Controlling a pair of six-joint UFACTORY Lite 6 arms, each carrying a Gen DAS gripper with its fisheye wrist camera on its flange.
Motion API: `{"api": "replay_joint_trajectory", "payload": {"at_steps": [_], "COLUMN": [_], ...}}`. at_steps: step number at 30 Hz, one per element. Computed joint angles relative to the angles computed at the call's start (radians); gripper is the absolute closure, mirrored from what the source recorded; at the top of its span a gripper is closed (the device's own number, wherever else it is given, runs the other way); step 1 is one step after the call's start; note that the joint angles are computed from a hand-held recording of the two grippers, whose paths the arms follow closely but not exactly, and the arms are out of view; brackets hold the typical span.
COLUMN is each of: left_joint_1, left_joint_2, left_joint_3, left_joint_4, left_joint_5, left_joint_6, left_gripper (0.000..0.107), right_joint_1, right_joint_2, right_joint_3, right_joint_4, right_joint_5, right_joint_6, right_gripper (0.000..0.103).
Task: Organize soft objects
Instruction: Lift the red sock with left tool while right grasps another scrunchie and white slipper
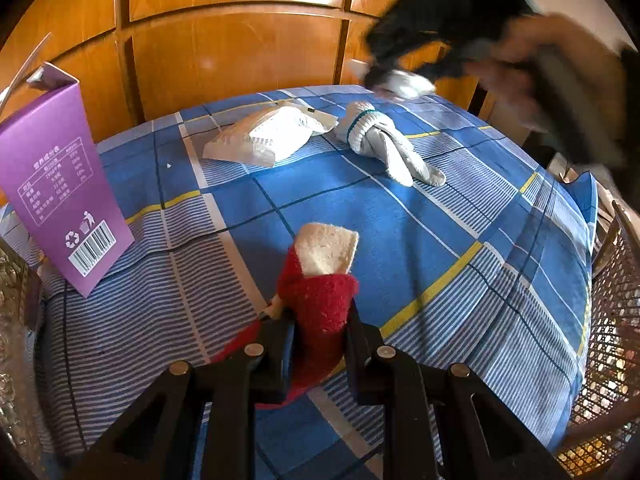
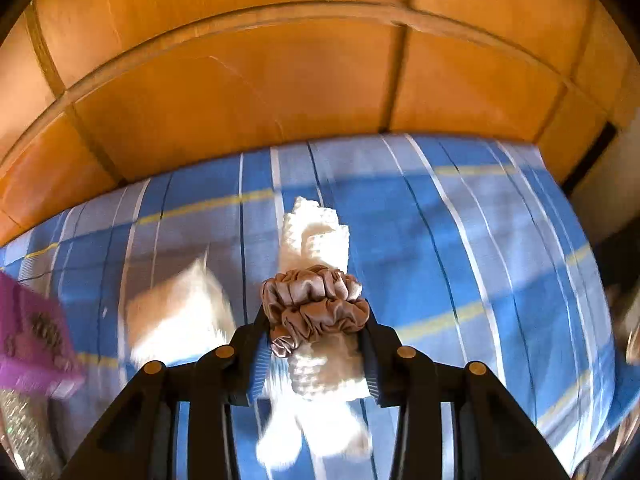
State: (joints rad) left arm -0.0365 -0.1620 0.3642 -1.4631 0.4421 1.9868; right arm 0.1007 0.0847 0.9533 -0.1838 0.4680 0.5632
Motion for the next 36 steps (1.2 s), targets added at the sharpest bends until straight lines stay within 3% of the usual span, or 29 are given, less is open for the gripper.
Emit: {"api": "replay_joint_trajectory", "payload": {"at_steps": [3, 7, 11, 14, 16, 19, 23, 29, 36], "left_joint_1": [-0.021, -0.052, -0.093, -0.155, -0.201, -0.218, -0.147, 0.112, 0.526], "left_joint_2": [0.002, 0.027, 0.007, -0.013, 0.007, 0.11, 0.283, 0.411, 0.332], "left_joint_3": [0.017, 0.088, 0.171, 0.249, 0.344, 0.574, 0.915, 1.218, 1.116], "left_joint_4": [0.058, 0.227, 0.347, 0.451, 0.543, 0.701, 0.847, 0.904, 0.708], "left_joint_5": [-0.02, -0.024, -0.003, -0.008, -0.009, 0.037, 0.11, 0.177, 0.246], "left_joint_6": [-0.073, -0.307, -0.495, -0.646, -0.782, -0.991, -1.189, -1.251, -0.894], "left_gripper": [0.087, 0.089, 0.089, 0.089, 0.089, 0.089, 0.089, 0.089, 0.089], "right_joint_1": [0.033, 0.091, 0.111, 0.143, 0.174, 0.192, 0.226, 0.22, 0.243], "right_joint_2": [-0.178, -0.249, -0.308, -0.288, -0.276, -0.269, -0.222, -0.21, -0.174], "right_joint_3": [-0.172, -0.294, -0.45, -0.456, -0.434, -0.439, -0.41, -0.416, -0.396], "right_joint_4": [-0.008, -0.091, -0.015, 0.009, -0.048, 0.019, -0.042, -0.026, -0.037], "right_joint_5": [0.027, 0.051, -0.04, -0.065, -0.058, -0.113, -0.1, -0.111, -0.106], "right_joint_6": [0.065, 0.247, 0.288, 0.277, 0.313, 0.241, 0.293, 0.259, 0.251], "right_gripper": [0.065, 0.065, 0.065, 0.065, 0.065, 0.065, 0.065, 0.065, 0.065]}}
